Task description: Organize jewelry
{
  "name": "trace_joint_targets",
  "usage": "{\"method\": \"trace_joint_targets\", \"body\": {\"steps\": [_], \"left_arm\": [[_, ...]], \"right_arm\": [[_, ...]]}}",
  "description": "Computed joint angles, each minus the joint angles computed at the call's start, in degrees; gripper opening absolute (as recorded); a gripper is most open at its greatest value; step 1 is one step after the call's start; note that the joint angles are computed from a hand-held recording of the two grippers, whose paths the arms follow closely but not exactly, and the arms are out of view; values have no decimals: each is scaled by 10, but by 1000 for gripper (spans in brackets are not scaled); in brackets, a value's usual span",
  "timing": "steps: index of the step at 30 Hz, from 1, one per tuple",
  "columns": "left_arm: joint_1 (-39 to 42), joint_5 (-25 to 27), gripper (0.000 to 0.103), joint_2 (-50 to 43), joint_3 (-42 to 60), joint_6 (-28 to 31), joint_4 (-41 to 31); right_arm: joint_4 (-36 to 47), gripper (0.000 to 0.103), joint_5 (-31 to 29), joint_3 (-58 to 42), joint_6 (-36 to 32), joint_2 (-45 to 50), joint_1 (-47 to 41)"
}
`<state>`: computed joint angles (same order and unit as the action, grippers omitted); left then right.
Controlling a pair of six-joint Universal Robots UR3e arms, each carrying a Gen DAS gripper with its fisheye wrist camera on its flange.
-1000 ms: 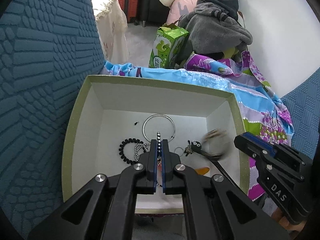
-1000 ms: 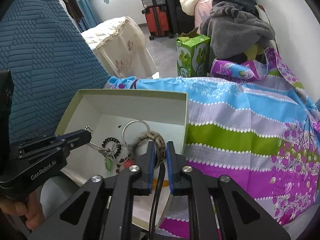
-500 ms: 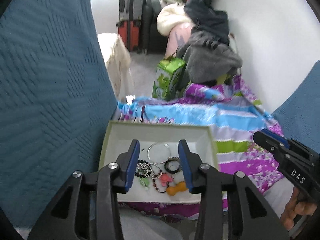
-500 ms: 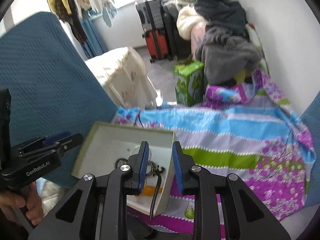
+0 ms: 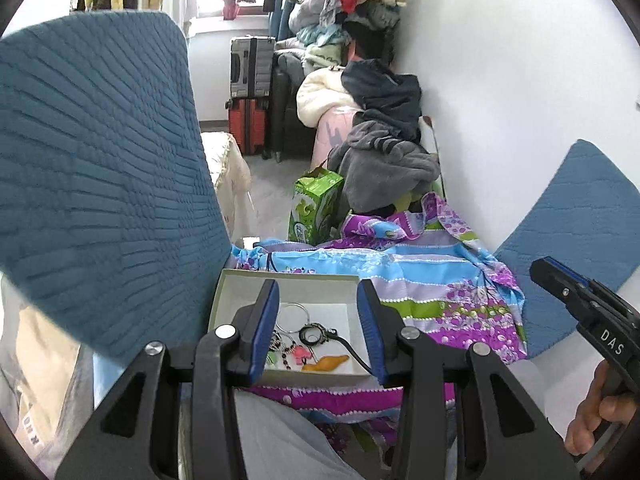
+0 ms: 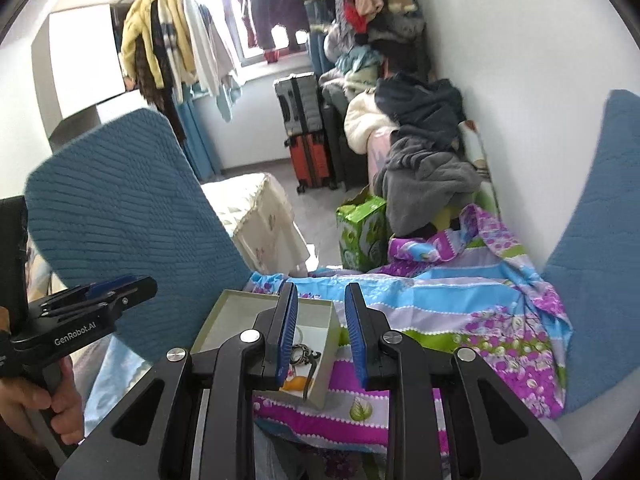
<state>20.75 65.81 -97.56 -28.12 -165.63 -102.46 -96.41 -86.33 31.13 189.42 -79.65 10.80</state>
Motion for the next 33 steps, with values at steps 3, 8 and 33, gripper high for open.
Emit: {"method": "trace_joint_targets", "body": {"steps": [3,8,33], "left_arm": [[15,-20,43,58,-70,3,18],[18,-15,50,147,-201,0,62],[-24,43,82,352,-591,-42,260]], "right_arm": [[-24,22,-11,83,2,-67,1],[-64,28,-23,214,0,-161,7],[-240,103,-17,626,-13,-372,-38]]}}
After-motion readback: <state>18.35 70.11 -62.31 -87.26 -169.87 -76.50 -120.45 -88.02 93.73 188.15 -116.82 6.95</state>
